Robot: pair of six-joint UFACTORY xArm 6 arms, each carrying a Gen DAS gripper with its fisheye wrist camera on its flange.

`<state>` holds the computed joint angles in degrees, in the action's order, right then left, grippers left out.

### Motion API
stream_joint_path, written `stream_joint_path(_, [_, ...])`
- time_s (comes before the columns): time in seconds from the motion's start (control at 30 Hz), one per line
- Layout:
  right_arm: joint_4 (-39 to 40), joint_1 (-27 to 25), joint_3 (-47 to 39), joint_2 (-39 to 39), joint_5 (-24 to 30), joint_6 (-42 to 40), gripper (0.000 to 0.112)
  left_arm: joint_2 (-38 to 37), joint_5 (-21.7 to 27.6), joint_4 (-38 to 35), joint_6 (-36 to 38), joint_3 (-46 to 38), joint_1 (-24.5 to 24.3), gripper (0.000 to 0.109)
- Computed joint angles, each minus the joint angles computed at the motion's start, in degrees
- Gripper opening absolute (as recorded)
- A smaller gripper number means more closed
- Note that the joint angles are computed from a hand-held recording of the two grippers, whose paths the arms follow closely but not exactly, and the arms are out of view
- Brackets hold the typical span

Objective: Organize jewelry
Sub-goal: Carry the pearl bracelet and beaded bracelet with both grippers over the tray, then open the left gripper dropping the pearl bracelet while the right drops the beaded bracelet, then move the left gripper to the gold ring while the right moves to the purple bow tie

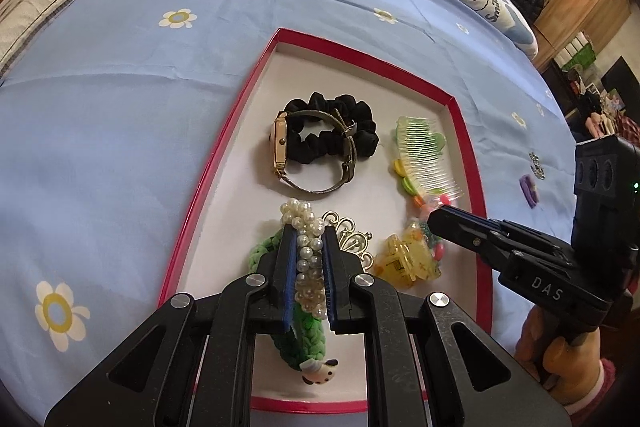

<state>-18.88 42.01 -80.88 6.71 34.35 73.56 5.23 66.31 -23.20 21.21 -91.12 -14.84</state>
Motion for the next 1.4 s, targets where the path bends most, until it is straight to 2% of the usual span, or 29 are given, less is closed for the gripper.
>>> stream_joint_path(0.37, [-0.1, 0.2, -1.4, 0.6, 1.5, -0.8, 0.016, -0.5, -0.7, 2.2, -0.8, 0.6, -0.5, 0.012])
stream_joint_path(0.53, [-0.6, 0.4, -1.7, 0.6, 1.9, -0.3, 0.017, -1.0, -1.1, 3.2, -1.1, 1.1, -0.7, 0.026])
stream_joint_path(0.6, [-0.6, 0.4, -1.5, 0.3, 1.8, 0.0, 0.018, -1.3, -1.3, 3.5, -1.2, 1.3, -0.8, 0.028])
stream_joint_path(0.67, [-1.0, 0.5, -1.2, 0.0, 1.8, 0.5, 0.018, -1.5, -1.3, 3.7, -1.3, 1.4, -0.8, 0.034])
stream_joint_path(0.7, [-1.1, 0.5, -1.1, -0.3, 1.8, 0.7, 0.018, -1.7, -1.5, 3.8, -1.4, 1.5, -0.8, 0.042])
stream_joint_path(0.73, [-1.5, 0.6, -0.9, -0.6, 1.9, 1.1, 0.021, -1.9, -1.6, 4.2, -1.8, 1.6, -0.9, 0.054])
stream_joint_path(0.8, [-2.6, 0.8, -0.4, -1.5, 1.9, 2.3, 0.032, -2.5, -1.9, 4.2, -2.3, 2.1, -0.9, 0.067])
stream_joint_path(0.83, [-3.6, 0.9, 0.1, -2.2, 1.8, 3.2, 0.037, -2.8, -2.1, 3.9, -2.2, 2.3, -0.8, 0.067])
stream_joint_path(1.03, [-9.7, 2.0, 4.0, -8.0, 3.6, 9.6, 0.037, -5.0, -2.4, 3.2, -2.4, 3.4, -0.9, 0.067])
stream_joint_path(1.4, [-18.5, 6.7, 16.7, -23.6, 14.2, 23.4, 0.04, -9.9, -2.4, 1.5, -1.6, 5.3, -3.6, 0.067])
